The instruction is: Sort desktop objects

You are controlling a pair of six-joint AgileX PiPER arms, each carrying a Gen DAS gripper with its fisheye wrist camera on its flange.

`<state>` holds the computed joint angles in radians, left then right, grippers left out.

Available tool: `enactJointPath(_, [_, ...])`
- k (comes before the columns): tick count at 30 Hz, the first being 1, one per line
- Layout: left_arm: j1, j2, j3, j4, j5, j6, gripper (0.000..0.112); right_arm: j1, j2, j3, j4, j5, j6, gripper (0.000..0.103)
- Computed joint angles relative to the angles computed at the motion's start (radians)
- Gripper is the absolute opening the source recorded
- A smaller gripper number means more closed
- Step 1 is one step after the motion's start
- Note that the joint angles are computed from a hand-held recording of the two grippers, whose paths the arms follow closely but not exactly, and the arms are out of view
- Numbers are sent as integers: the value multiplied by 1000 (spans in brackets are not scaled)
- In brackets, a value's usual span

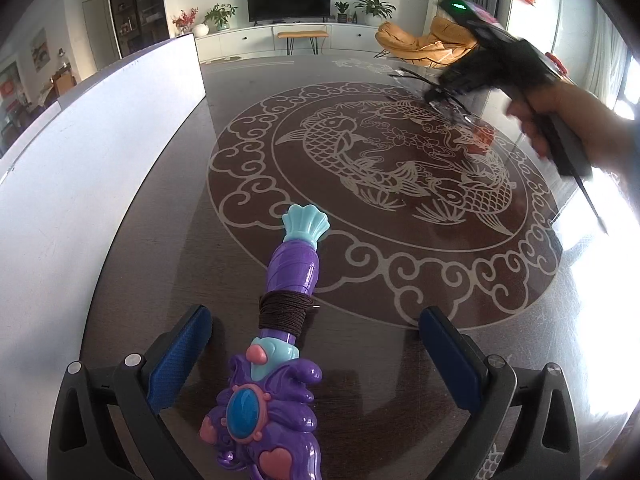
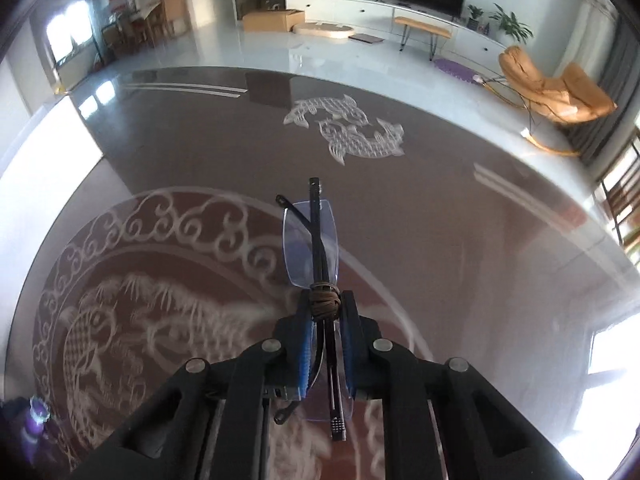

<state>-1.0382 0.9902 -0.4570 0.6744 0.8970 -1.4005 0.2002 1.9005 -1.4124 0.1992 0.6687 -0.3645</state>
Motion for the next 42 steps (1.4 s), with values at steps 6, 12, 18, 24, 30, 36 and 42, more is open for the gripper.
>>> enactJointPath(6, [-28,-4,2,6,19,-27,103,-110,-424,575,257,-113,-285,14])
enactJointPath(12, [-29,3,-2,9,17,-31,103,-391,-950,984,292,15,-481,14])
enactJointPath(18, [-27,3,0,9,14,-30,103,-537,-1261,1116,266,132,-571,43])
enactJointPath(24, [-19,1,-1,7,11,-21,103,-385,-1259,1123,186,58,-424,69])
enactJointPath(30, [-1,-9,12,8,-2,-8,103,-228,-1238,1134,96,-18,-200,80])
enactJointPath(36, [-1,-8,10,8,-2,-7,103,-300,-1124,1111,206,-50,-317,91])
enactJointPath(42, [-20,-16,10,6,15,-18,103,-288,-1098,1101,183,-67,-284,97])
